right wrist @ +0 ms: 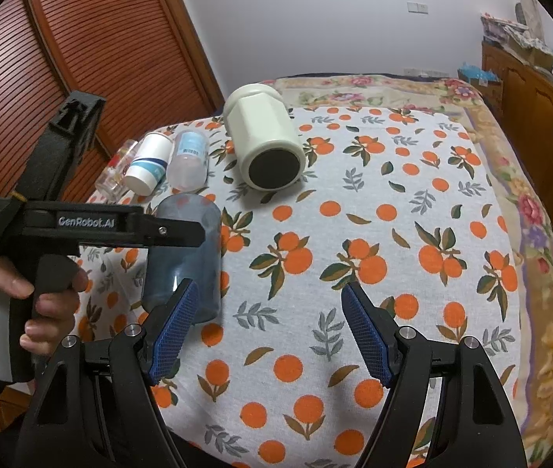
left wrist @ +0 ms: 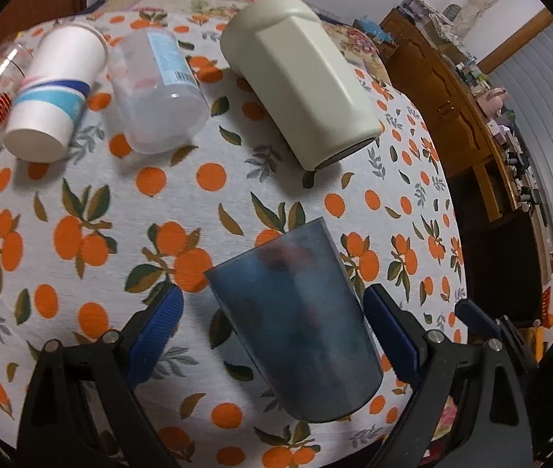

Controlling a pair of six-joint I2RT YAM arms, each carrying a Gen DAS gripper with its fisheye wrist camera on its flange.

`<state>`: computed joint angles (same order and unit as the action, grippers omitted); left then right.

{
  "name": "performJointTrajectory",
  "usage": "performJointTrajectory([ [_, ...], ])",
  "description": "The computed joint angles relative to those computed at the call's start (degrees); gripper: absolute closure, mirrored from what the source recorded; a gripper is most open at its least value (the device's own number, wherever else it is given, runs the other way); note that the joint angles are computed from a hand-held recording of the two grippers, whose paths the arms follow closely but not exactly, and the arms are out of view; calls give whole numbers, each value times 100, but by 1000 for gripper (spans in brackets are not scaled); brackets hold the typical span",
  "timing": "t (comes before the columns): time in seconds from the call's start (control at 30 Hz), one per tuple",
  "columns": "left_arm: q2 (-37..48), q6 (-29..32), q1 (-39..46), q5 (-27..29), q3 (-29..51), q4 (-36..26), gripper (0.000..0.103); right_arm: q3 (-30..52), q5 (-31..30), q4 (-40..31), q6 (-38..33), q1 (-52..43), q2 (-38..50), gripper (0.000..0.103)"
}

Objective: Flip cup upright

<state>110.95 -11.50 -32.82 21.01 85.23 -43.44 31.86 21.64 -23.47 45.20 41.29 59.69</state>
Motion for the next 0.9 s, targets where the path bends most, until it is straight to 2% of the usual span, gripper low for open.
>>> performJointTrajectory([
  [0.23,102,48,77,390,49,-42,18,-15,-12,13,17,6,-9,25],
  [0.4,197,69,74,560,92,-135,19,-29,-20,31,16,1,-26,25],
  [0.5,272,114,94,670,172,-134,25,-38,-37,56,22,-4,-13,25],
  [0.7,265,307,75,382,233,-18,28,-52,-66,70,50,6,23,25],
  [0.77,42,457,51,129,41,226,28,-83,-76,95,68,-8,26,25],
  [0.9,-277,718,116,19,-231,514,30,-135,-147,157,96,-54,61,25],
])
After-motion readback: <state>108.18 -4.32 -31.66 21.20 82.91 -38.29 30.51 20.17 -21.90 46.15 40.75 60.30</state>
